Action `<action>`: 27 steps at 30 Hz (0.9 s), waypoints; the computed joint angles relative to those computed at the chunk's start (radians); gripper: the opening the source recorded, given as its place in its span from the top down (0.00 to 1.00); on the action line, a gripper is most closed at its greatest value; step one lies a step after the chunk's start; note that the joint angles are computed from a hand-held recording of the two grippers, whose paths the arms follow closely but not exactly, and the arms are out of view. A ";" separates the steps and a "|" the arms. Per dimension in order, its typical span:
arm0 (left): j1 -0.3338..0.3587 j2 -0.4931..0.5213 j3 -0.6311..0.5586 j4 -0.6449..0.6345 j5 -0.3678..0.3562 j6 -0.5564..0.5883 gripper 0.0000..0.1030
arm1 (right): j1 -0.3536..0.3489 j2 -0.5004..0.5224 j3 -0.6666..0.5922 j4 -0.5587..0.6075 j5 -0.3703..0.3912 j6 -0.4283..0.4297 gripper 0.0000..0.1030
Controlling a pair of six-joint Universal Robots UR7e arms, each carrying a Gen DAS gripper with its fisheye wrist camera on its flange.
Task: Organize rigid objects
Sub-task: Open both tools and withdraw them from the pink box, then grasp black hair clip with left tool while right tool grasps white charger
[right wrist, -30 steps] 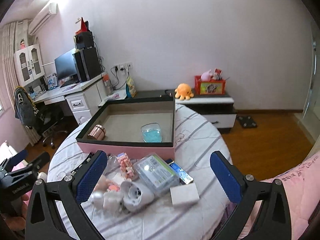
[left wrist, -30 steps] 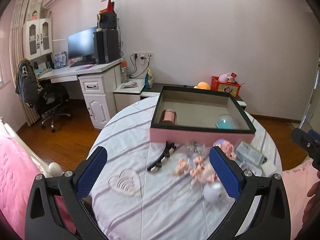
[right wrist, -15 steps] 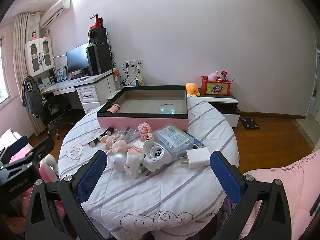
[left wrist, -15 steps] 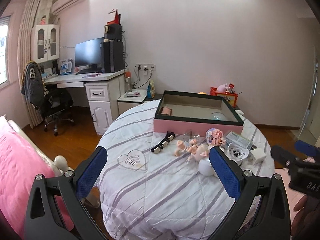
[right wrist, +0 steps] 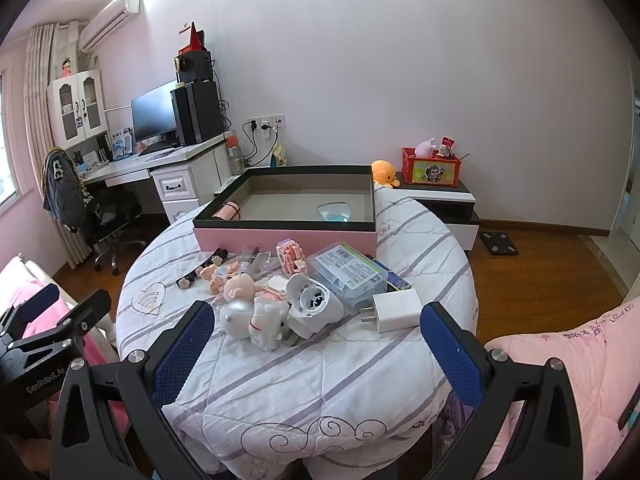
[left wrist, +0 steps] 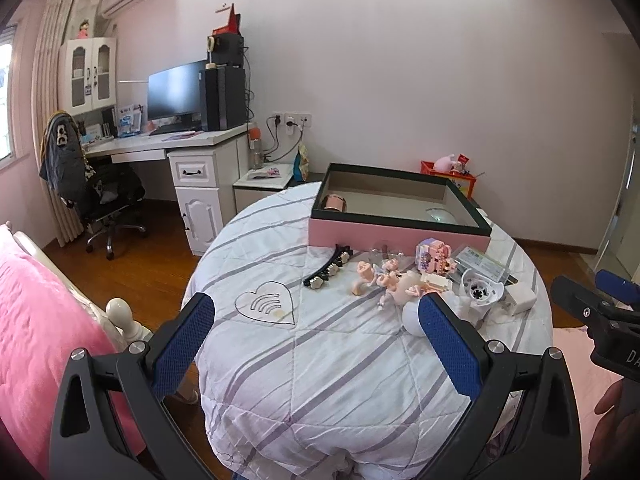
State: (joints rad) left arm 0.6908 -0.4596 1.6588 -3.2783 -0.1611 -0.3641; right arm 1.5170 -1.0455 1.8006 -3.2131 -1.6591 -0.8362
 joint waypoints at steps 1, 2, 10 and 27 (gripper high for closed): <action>0.003 0.000 -0.004 0.014 -0.005 -0.001 0.00 | -0.001 0.001 -0.002 0.002 -0.001 -0.002 0.00; 0.006 -0.001 -0.005 0.027 -0.007 -0.004 0.00 | -0.001 0.003 -0.007 0.003 -0.004 -0.002 0.00; 0.085 -0.031 -0.041 0.248 -0.052 -0.098 0.00 | -0.018 0.081 -0.123 0.049 -0.152 0.020 0.00; 0.268 -0.004 -0.259 0.505 -0.201 -0.044 0.00 | -0.021 0.275 -0.408 0.239 -0.320 0.003 0.00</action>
